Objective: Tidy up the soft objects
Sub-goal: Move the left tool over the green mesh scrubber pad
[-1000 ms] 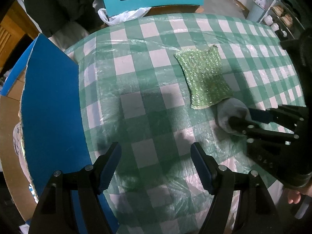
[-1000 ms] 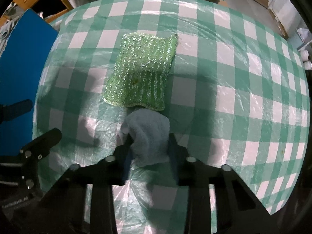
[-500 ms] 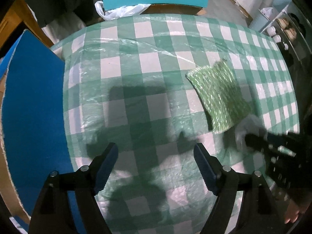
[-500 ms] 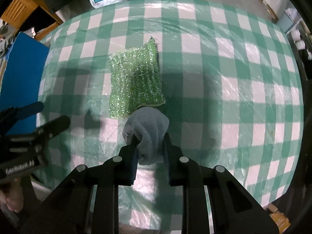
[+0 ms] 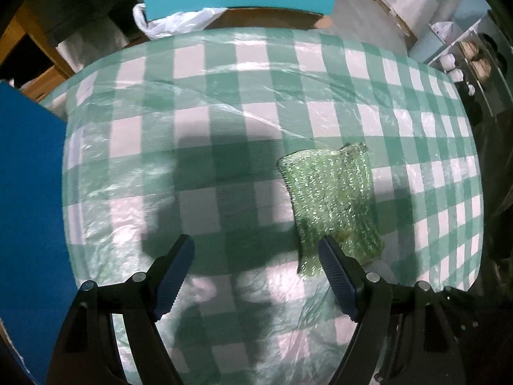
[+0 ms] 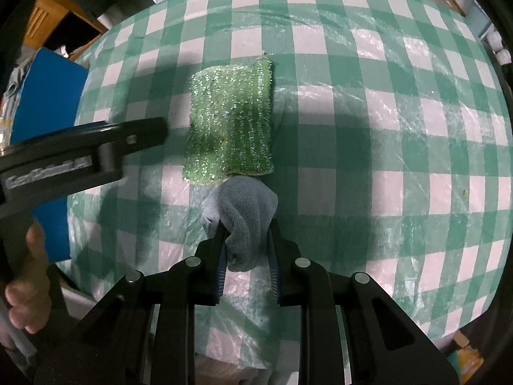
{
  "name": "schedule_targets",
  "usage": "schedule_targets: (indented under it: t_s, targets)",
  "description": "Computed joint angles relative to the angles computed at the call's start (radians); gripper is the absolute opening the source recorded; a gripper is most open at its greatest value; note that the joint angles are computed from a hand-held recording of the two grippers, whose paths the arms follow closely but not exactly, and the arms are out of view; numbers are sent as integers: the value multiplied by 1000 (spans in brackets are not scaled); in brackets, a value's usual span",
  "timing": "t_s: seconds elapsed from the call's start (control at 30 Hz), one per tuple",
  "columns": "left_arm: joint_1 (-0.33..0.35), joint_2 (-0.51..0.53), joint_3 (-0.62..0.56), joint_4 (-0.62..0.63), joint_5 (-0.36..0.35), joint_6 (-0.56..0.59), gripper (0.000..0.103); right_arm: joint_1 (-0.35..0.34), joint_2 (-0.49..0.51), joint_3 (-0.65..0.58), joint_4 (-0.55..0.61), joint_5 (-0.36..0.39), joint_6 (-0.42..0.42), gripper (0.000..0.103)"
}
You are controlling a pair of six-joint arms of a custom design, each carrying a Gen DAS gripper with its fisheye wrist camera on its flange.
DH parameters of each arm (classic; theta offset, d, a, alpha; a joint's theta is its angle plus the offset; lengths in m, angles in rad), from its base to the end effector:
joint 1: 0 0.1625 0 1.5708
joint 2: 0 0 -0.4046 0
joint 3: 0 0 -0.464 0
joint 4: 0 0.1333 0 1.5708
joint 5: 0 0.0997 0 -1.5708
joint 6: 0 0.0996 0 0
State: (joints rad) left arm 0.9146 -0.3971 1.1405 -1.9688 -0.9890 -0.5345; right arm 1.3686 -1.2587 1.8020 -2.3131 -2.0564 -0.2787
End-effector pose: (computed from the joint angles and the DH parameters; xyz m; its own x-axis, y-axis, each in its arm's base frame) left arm -0.3271 -0.7330 -0.1071 -0.7644 0.1857 -0.6174 0.2146 0.9763 0.0279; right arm -0.0428 -0.6410 0.2410 -0.8693 -0.0065 0.4943 -0.0440 0.9970 -0.0642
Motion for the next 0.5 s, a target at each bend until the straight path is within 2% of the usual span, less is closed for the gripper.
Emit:
schedule_targets:
  t_s: [0.13,0.5]
  targets:
    - [-2,16,-3,15,-4,-11,81,-5,-8,1,4,11,-4,20]
    - [-1,72,-55,95,55,-10,81,3,0,3,-12,26,4,20]
